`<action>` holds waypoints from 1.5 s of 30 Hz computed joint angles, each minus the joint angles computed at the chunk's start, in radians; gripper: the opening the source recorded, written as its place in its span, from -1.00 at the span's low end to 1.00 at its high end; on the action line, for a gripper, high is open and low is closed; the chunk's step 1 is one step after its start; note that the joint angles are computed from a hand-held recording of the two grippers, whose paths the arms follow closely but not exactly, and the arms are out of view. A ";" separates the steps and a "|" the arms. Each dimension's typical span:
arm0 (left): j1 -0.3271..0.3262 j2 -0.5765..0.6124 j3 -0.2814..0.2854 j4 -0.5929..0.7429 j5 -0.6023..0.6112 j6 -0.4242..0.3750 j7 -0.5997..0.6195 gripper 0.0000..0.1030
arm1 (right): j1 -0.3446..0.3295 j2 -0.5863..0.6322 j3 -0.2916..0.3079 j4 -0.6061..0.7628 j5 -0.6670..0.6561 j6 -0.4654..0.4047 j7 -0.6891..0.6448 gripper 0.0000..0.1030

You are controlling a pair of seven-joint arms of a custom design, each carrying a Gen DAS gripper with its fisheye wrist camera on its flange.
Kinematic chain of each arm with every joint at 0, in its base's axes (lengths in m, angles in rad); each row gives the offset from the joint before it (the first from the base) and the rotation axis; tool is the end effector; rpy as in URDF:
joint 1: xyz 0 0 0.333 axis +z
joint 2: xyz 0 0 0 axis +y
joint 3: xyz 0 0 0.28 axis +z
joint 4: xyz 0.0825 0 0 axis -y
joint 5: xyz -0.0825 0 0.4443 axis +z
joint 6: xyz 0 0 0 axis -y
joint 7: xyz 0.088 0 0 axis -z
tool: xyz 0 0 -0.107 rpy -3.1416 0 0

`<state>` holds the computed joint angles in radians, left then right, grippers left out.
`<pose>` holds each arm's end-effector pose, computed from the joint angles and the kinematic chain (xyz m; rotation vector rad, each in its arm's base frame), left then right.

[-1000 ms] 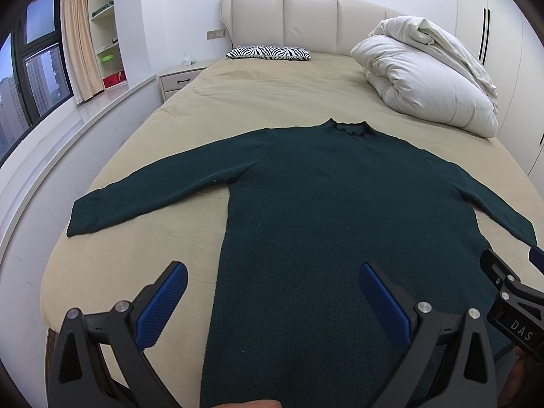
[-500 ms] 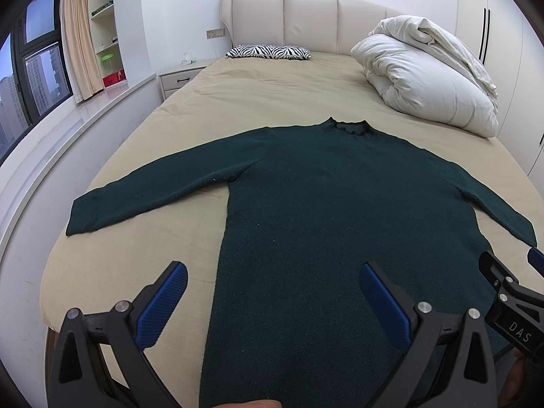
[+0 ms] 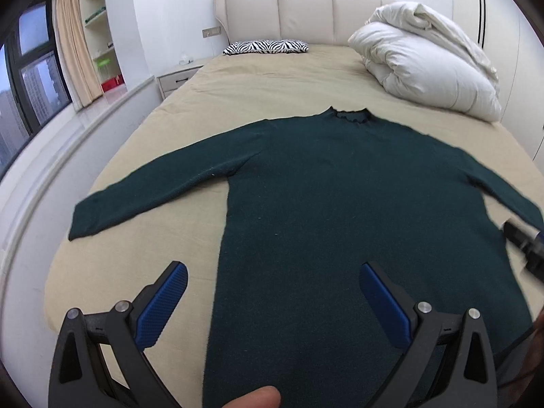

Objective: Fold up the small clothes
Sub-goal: 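Grasp the cuff of the sweater sleeve with the right gripper, then fold the held sleeve across the sweater chest with the right gripper, release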

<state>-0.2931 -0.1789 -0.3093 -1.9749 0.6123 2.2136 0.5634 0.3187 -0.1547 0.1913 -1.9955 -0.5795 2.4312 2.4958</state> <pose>0.5083 -0.3370 0.5438 -1.8661 1.6477 -0.5198 0.5413 0.3063 0.5422 -1.7095 1.8447 -0.7402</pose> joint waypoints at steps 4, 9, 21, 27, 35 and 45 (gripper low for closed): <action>-0.004 0.029 -0.003 0.016 0.026 -0.018 0.016 1.00 | -0.059 -0.057 -0.069 -0.096 0.128 0.137 0.014 1.00; -0.006 0.061 0.052 0.019 -0.215 0.110 0.163 1.00 | -0.181 -0.122 -0.167 -0.242 0.352 0.311 0.049 0.92; 0.008 0.179 0.061 0.114 -0.432 0.252 0.301 1.00 | -0.238 0.011 -0.396 -0.281 1.005 0.561 -0.256 0.54; -0.004 0.276 0.053 0.223 -0.423 0.217 0.359 1.00 | -0.236 0.140 -0.414 -0.140 1.356 0.548 -0.617 0.18; 0.018 0.296 0.060 0.227 -0.504 0.227 0.407 1.00 | -0.337 0.251 -0.337 -0.005 1.263 0.503 -0.529 -0.71; 0.067 0.302 0.051 0.202 -0.779 0.353 0.569 0.83 | -0.323 0.256 -0.205 0.139 1.210 0.480 -0.775 -0.86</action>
